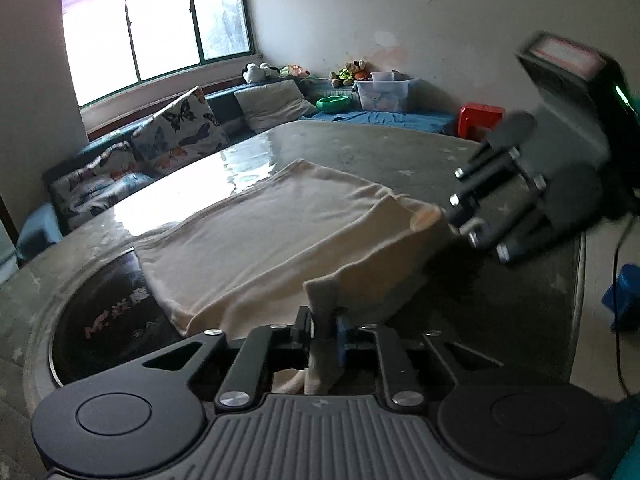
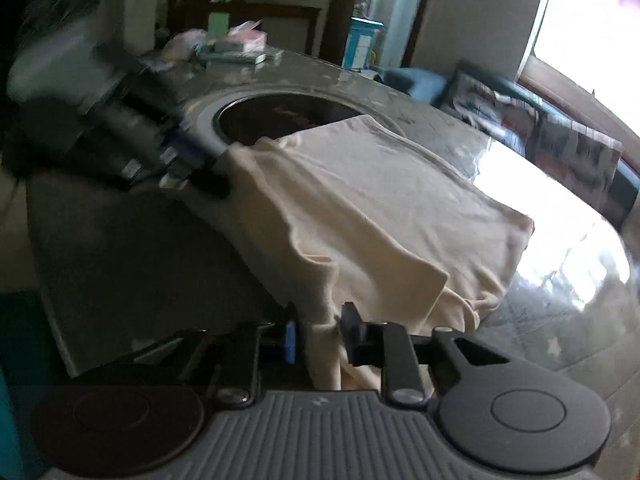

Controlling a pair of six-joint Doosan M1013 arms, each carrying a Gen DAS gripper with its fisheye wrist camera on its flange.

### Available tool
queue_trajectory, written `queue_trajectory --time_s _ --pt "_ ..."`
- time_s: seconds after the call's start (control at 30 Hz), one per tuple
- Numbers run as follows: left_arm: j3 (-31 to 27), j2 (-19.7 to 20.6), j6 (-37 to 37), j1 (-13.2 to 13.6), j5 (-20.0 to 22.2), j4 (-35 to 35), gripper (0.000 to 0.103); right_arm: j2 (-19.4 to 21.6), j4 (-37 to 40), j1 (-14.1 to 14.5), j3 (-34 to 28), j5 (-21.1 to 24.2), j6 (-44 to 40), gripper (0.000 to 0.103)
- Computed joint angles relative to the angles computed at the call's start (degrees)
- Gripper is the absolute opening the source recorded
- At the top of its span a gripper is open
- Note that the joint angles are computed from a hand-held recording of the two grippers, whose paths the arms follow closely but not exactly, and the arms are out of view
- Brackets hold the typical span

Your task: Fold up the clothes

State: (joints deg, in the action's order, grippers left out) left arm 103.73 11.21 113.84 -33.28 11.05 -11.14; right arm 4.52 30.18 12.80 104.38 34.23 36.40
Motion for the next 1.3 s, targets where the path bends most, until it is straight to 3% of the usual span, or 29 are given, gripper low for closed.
queue_trajectory --time_s 0.1,0.37,0.43,0.47,0.57,0.77,0.93,1.1,1.3 --pt "1.26 -0.49 -6.81 -0.55 -1.15 9.21 0.033 0.47 2.53 -0.92 -1.23 2.08 0.30 0.014" --pt "2.64 -0.23 -25.03 -1.52 -1.16 33.77 0.034 0.49 5.85 -1.69 -2.09 2.55 1.68 0.012" --pt "2.70 -0.13 -26.46 -1.40 -1.05 35.99 0.031 0.40 6.19 -1.69 -1.87 1.93 1.84 0.011" --pt "2.72 -0.08 -28.37 -1.33 -1.10 37.86 0.019 0.30 6.36 -1.64 -1.66 1.51 1.73 0.010" --pt "2.69 -0.36 -25.34 -0.71 -1.59 33.54 0.007 -0.19 7.14 -1.44 -0.70 -0.05 0.93 0.009" --pt "4.17 -2.90 -16.62 -0.22 -2.94 23.27 0.006 -2.68 12.23 -1.61 1.64 -1.47 -5.03 0.009" --pt "6.27 -7.18 -1.00 -0.11 -1.24 5.65 0.005 -5.99 13.19 -1.72 3.18 1.58 -6.64 0.009" --pt "8.84 -12.09 -0.36 -1.52 2.02 5.14 0.005 -9.96 14.46 -1.85 4.74 8.12 -7.05 0.009" --pt "8.82 -13.15 2.02 -1.23 3.84 2.42 0.006 -12.02 11.01 -0.46 4.92 9.99 -4.25 0.009"
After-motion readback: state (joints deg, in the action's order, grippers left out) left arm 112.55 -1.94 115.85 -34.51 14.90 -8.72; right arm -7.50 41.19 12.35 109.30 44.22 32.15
